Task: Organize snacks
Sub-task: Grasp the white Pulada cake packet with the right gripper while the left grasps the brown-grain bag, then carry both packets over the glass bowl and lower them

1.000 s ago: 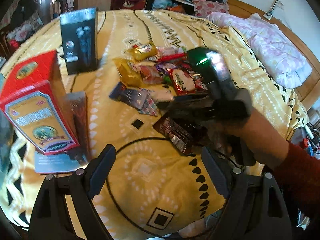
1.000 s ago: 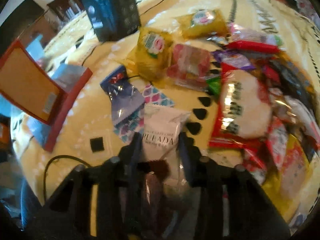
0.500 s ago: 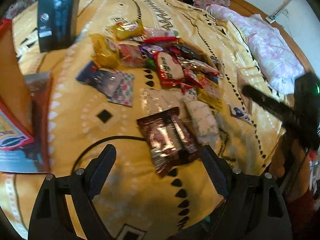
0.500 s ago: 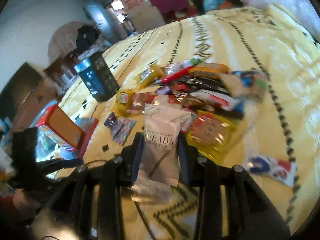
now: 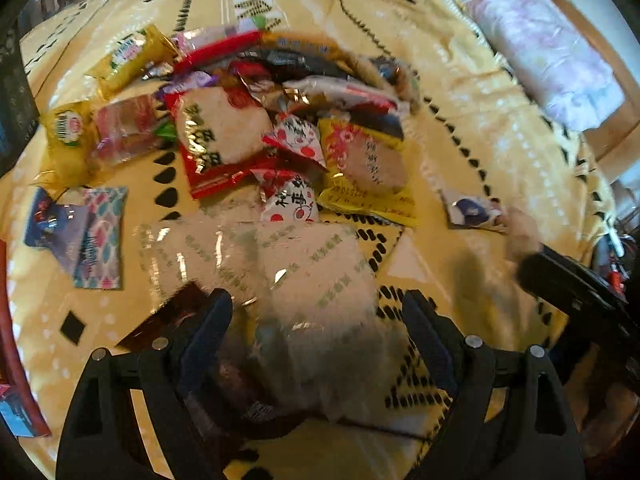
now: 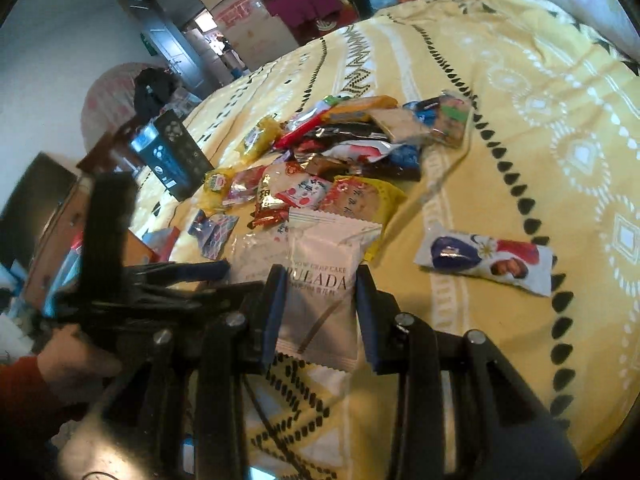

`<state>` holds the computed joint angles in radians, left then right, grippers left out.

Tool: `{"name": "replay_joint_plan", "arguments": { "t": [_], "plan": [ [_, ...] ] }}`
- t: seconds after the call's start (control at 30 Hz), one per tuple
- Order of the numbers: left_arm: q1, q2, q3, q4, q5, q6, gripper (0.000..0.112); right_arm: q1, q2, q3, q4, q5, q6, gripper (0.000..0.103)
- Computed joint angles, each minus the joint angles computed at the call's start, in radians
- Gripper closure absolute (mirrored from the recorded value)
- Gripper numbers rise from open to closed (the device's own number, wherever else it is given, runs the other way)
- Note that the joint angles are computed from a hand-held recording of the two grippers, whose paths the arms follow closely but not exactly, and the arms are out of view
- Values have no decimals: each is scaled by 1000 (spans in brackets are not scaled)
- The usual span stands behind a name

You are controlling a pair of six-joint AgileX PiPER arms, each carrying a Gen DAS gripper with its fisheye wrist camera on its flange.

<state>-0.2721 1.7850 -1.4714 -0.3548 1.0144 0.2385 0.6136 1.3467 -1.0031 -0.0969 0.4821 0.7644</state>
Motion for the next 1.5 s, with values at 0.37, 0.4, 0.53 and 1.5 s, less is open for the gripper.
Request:
{"name": "replay_joint_plan", "arguments": {
  "t": [0.37, 0.4, 0.53, 1.5],
  "plan": [
    [15, -154, 107, -55, -101, 98, 67, 12, -43, 22, -104, -14, 97, 68],
    [30, -178, 107, -73, -93, 111, 67, 17, -46, 19, -124, -10, 114, 68],
    [28, -240, 96, -28, -107, 78, 67, 42, -47, -7, -192, 13, 172, 68],
    [314, -491, 75, 17, -81, 114, 67, 307, 233, -630, -361, 358, 107, 68]
  ]
}}
